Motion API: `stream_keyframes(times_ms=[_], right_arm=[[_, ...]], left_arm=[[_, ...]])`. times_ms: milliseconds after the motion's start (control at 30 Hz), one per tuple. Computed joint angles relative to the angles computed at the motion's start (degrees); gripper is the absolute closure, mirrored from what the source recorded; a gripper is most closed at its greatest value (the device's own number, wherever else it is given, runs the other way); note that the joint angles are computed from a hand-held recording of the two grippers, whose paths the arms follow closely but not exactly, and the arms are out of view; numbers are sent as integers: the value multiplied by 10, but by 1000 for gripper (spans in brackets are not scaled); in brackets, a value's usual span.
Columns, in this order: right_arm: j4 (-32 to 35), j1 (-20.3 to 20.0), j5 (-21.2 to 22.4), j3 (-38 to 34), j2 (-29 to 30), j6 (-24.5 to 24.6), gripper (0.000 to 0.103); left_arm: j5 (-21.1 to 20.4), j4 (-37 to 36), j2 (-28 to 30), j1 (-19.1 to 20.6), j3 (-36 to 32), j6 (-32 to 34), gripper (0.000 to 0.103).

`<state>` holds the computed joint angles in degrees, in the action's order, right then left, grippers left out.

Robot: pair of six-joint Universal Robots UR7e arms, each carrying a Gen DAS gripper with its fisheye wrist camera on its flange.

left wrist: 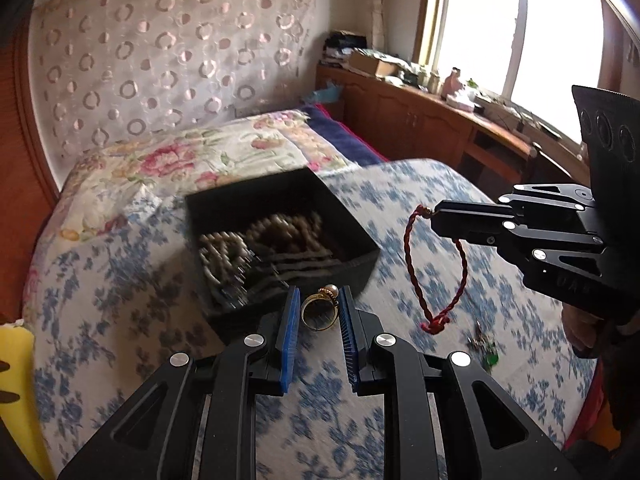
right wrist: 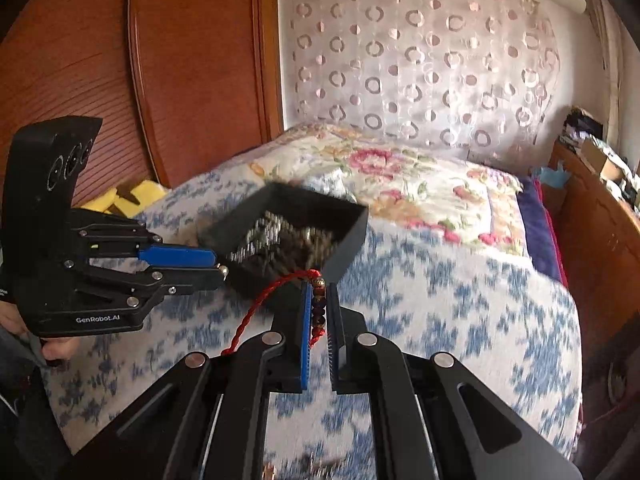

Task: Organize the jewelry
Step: 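Carry the ring and red bracelet into the black box and open both tools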

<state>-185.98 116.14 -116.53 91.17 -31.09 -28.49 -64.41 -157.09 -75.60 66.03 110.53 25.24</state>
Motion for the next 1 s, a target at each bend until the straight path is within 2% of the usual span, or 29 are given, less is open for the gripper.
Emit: stream_keyframes(times_ms=[267,533,867,900,1000], right_arm=[[20,-2,17,-74,32,-3,95],[59,-7,10,-156,83,-10,95],[107,-14,14,-185,104,-1,94],[110,-15,14,-185,104,1,92],[112,-15,14,-181,101,5,73]], left_arm=[[6,-11,14,10,-36,3,85],[12,-16,29,17,-58,5,85],[12,-12,45,23,-78,8,85],[12,-11,47,24,-80,8,85],[13,-10,51,24,-82,8,85]])
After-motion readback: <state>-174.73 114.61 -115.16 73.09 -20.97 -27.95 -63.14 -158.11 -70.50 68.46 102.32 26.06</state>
